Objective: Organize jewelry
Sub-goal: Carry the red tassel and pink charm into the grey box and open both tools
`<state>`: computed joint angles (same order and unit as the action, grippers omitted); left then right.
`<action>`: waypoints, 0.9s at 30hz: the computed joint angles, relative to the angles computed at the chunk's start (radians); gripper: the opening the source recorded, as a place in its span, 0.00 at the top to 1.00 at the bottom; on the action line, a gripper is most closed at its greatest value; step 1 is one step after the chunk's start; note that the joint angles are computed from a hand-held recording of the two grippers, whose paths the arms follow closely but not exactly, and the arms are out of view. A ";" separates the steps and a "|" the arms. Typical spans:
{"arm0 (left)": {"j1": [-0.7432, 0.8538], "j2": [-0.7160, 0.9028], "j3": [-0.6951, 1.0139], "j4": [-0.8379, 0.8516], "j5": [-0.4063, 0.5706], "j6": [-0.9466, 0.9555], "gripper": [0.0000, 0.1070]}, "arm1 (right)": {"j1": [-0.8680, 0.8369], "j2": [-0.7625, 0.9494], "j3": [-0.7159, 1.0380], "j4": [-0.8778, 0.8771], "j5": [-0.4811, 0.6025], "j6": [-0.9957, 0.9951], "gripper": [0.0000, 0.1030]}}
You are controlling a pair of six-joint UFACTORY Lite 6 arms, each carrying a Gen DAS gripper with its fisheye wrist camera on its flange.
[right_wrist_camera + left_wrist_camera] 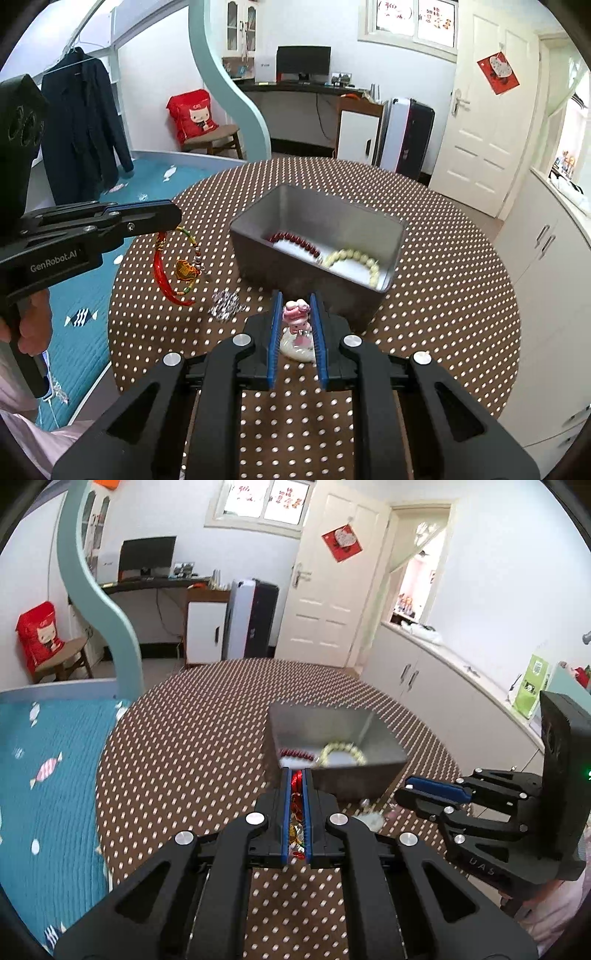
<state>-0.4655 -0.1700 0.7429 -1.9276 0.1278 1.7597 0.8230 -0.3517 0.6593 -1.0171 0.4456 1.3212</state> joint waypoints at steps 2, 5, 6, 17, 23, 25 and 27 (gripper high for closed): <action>-0.012 0.021 0.039 -0.005 -0.003 0.007 0.95 | -0.010 -0.007 0.008 -0.003 0.007 -0.007 0.86; -0.032 0.055 0.102 0.003 -0.005 -0.002 0.95 | -0.040 0.000 0.025 -0.014 -0.004 -0.021 0.86; -0.035 0.062 0.114 -0.028 -0.003 0.029 0.95 | -0.054 0.003 0.032 -0.013 -0.012 -0.033 0.86; -0.036 0.273 0.384 0.119 0.028 -0.144 0.95 | -0.236 0.105 0.141 0.063 -0.137 -0.186 0.86; -0.020 0.377 0.478 0.221 0.044 -0.256 0.95 | -0.288 0.145 0.181 0.147 -0.178 -0.280 0.82; -0.020 0.401 0.498 0.270 0.039 -0.306 0.95 | -0.299 0.142 0.180 0.144 -0.179 -0.260 0.72; -0.022 0.418 0.511 0.336 0.035 -0.367 0.95 | -0.299 0.145 0.181 0.123 -0.159 -0.233 0.66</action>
